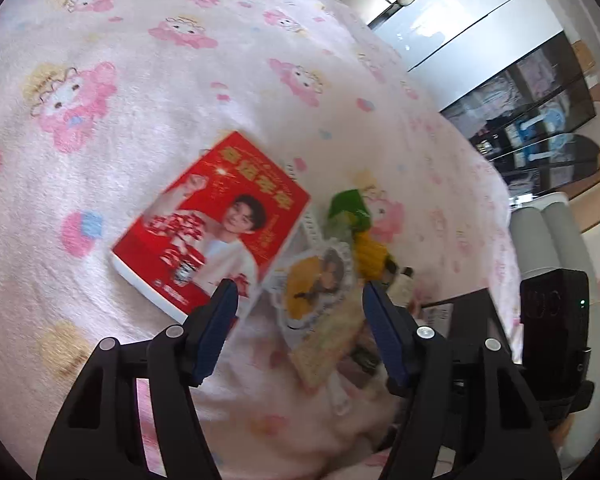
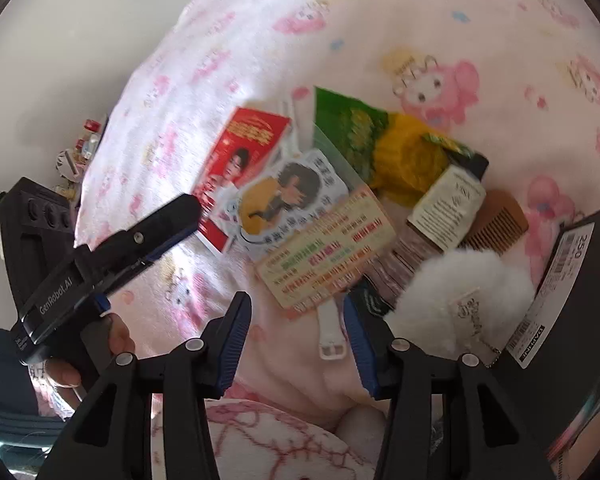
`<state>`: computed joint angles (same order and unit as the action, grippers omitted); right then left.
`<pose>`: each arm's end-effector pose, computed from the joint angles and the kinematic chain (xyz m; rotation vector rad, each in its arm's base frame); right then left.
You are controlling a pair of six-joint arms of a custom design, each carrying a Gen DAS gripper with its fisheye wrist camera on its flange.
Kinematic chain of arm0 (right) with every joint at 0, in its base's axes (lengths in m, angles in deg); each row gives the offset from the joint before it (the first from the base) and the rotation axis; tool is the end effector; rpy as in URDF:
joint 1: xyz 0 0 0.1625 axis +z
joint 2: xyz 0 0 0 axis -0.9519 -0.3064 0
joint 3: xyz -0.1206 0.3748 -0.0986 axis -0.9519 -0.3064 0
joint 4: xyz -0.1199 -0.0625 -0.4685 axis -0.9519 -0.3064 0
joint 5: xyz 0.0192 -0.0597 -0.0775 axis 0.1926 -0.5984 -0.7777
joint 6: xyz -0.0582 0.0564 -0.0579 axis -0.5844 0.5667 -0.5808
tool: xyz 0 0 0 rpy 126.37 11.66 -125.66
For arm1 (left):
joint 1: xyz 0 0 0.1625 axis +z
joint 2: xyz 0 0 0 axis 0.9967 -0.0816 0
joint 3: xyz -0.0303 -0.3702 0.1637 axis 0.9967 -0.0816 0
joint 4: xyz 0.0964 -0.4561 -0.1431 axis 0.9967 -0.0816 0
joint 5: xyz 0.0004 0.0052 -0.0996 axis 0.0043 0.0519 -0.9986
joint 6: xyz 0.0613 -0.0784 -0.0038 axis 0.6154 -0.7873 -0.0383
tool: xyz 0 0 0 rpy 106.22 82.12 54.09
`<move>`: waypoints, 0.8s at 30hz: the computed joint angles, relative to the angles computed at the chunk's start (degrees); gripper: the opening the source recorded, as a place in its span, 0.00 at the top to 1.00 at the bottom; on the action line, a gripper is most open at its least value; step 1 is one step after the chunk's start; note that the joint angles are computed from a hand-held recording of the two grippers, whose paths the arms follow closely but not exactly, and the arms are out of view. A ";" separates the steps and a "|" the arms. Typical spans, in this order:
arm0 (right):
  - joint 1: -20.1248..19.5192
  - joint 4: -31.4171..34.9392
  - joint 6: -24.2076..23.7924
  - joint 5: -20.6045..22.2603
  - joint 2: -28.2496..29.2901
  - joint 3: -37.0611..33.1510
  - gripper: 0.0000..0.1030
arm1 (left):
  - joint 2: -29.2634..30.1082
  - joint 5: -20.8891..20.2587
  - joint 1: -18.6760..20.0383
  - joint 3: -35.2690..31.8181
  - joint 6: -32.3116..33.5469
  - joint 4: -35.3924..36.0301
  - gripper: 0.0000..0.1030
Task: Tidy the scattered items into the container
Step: 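Grasp the cartoon card and printed card with the right tool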
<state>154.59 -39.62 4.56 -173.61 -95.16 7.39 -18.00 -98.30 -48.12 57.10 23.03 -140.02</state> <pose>0.0221 -0.6356 0.4241 0.4910 -2.8349 -0.1584 -0.4140 -0.5603 -0.0227 -0.2731 2.7249 -0.9182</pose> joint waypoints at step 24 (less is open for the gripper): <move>-1.60 4.47 6.62 -0.67 5.83 -4.43 0.56 | -6.71 -5.93 -1.32 9.97 -10.30 4.95 0.74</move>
